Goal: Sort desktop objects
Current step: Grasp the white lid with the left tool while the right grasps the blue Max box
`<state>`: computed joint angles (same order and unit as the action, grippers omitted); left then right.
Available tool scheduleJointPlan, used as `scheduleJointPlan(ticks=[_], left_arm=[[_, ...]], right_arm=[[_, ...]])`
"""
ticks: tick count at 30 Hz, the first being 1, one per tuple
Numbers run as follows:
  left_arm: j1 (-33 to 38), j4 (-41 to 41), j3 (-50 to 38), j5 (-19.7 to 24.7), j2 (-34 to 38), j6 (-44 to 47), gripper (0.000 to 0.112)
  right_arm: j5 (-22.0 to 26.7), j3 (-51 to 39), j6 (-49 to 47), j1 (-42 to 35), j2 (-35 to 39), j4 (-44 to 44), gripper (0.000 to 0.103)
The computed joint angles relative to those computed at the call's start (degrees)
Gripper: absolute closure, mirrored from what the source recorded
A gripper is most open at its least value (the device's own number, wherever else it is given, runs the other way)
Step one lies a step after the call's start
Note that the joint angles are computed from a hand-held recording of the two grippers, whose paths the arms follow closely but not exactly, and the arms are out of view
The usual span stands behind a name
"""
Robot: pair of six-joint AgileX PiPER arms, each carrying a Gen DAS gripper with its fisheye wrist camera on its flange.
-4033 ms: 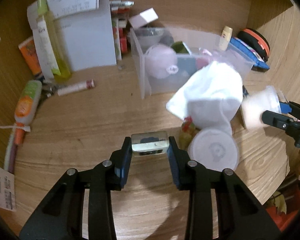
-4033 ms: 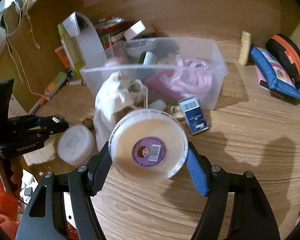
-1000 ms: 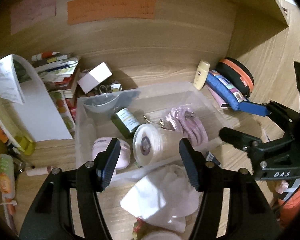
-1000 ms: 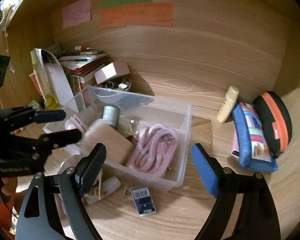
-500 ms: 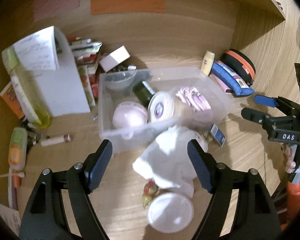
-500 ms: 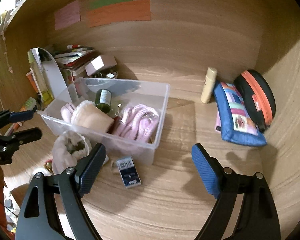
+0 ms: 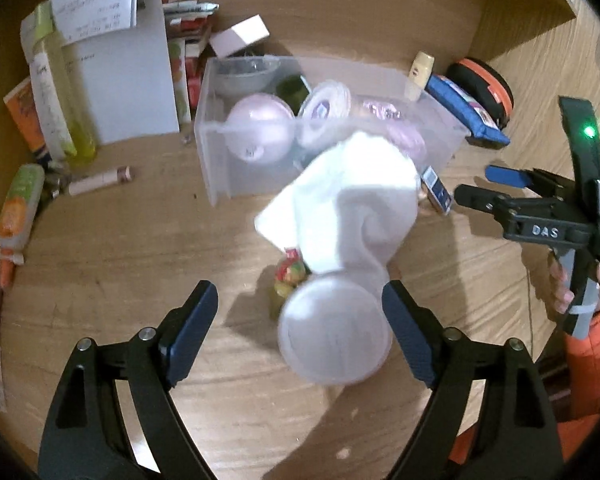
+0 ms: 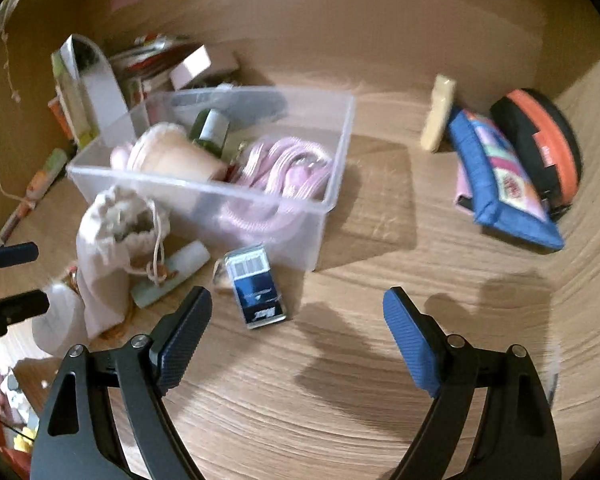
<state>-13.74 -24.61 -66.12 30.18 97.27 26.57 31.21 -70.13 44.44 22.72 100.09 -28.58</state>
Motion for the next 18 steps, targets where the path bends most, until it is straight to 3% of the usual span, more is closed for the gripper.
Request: scheduleJointPlan(ticks=[7,12,18], left_arm=[[-1.0,-2.8,2.6,0.0,-0.3,2.4,0.028],[-2.1,-2.1,3.1,0.0,0.3,2.1,0.028],[-3.0,-1.1,3.3,-1.5,0.8,0.9,0.028]], right_arm=[[-1.1,-3.0,-8.2,-1.5,3.6,7.5,0.02],[0.1,-6.0,-14.4,-2.1,6.4,13.0,0.041],[-0.3,-7.0,-17.9,-2.6,7.8,16.3,0.057]])
